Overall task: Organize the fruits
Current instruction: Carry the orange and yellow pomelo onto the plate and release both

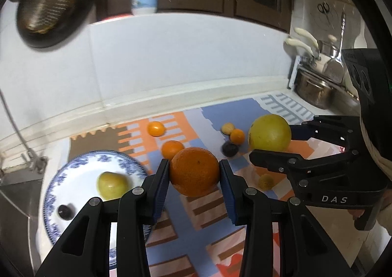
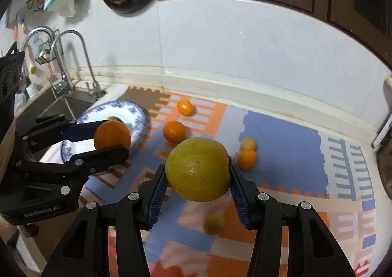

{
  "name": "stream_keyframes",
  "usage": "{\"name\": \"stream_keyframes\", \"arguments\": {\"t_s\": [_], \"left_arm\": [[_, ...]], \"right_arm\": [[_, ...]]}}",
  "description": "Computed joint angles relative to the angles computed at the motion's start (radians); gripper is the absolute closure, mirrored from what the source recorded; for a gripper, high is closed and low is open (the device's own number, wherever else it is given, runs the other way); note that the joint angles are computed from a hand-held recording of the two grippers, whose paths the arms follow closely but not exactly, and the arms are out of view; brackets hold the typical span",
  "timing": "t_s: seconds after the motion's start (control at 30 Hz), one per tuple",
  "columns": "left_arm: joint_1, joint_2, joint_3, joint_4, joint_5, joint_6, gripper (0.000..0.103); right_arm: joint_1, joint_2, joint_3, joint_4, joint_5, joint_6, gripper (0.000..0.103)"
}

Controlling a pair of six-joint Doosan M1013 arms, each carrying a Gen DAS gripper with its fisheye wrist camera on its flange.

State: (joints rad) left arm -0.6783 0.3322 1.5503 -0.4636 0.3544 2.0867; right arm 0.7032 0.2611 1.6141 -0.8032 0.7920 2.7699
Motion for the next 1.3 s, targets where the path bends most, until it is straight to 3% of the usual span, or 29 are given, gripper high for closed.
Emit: {"name": "stream_keyframes", "arguments": {"t_s": [0.43,0.8,1.1,1.3], "left_arm": [[0.046,-0.076,0.075,0.032,-0.085,-0.067,0.064],[0.086,-0.103,0.102,0.181,-0.118,-0.219,0.064],[0.122,-0.084,0.080,0.292,-0.101,-0.342,0.064],[0.147,-0.051,0.040,0.291,-0.057,-0.348,0.064]], "right_arm": [[0.054,0.033,-0.071,-0.074,-0.022,0.052,0.052],[0.065,0.087,-0.151,-0.072,-0.050,0.009,0.052],[0.053,0.143,-0.230,-0.019,-0.069,-0.081,0.052],[0.032,0.186,-0.287,0.066,-0.079,-0.175,0.052]]}}
